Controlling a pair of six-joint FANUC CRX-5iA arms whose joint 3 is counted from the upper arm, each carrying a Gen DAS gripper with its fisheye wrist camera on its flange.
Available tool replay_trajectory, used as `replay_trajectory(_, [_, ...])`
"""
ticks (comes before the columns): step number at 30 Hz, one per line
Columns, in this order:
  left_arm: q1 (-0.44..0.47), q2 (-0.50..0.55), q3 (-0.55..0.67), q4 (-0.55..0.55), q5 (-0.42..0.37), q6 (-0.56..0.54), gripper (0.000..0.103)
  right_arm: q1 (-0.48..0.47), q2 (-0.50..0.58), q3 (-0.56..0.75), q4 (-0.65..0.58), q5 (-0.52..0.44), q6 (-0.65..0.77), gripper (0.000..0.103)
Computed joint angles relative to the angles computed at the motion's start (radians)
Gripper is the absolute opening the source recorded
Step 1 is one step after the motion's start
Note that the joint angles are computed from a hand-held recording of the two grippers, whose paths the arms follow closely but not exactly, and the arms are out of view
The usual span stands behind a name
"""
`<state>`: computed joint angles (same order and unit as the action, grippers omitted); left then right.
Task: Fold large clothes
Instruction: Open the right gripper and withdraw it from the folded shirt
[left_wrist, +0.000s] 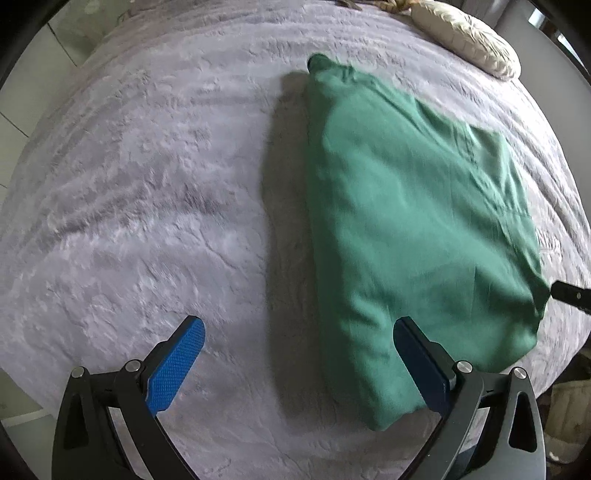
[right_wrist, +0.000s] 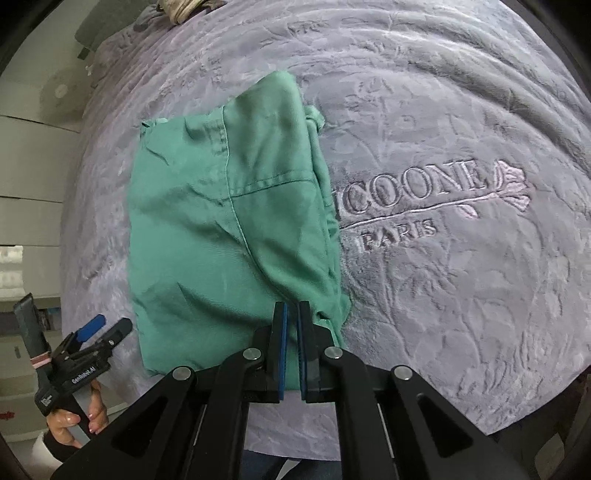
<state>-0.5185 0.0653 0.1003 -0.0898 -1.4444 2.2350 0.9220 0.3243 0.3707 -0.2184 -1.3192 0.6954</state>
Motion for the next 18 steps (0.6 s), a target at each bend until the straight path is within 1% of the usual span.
replay_trajectory(4, [0.022,0.008,0.022,0.013,-0.010,-0.001,0.103,-0.002,0.006,0.020,0.021,-0.018,-0.010,0.006])
replay_trajectory(8, [0.020,0.016,0.055,-0.005,-0.021,0.022,0.103,0.006,0.049,0.092,0.058,-0.072,0.000,0.006])
replay_trajectory(9, [0.017,0.020,0.065,-0.009,-0.025,0.028,0.103,0.012,0.060,0.109,0.071,-0.085,0.002,0.013])
replay_trajectory(10, [0.016,0.021,0.071,-0.012,-0.028,0.030,0.103,0.020,0.071,0.128,0.089,-0.100,0.006,0.023])
replay_trajectory(11, [0.012,0.027,0.081,-0.015,-0.034,0.032,0.103,0.030,0.086,0.150,0.115,-0.117,0.010,0.059])
replay_trajectory(12, [0.008,0.032,0.090,-0.018,-0.041,0.033,0.103,0.040,0.093,0.160,0.134,-0.121,0.010,0.089])
replay_trajectory(13, [0.004,0.038,0.098,-0.022,-0.046,0.030,0.103,0.048,0.095,0.163,0.154,-0.112,0.012,0.092])
replay_trajectory(14, [0.000,0.043,0.107,-0.026,-0.051,0.028,0.103,0.055,0.101,0.173,0.172,-0.112,0.019,0.092])
replay_trajectory(16, [-0.006,0.052,0.116,-0.025,-0.055,0.019,0.103,0.065,0.122,0.204,0.192,-0.136,0.029,0.092])
replay_trajectory(18, [-0.002,0.060,0.117,0.001,-0.057,0.010,0.103,0.071,0.137,0.226,0.202,-0.156,0.031,0.092])
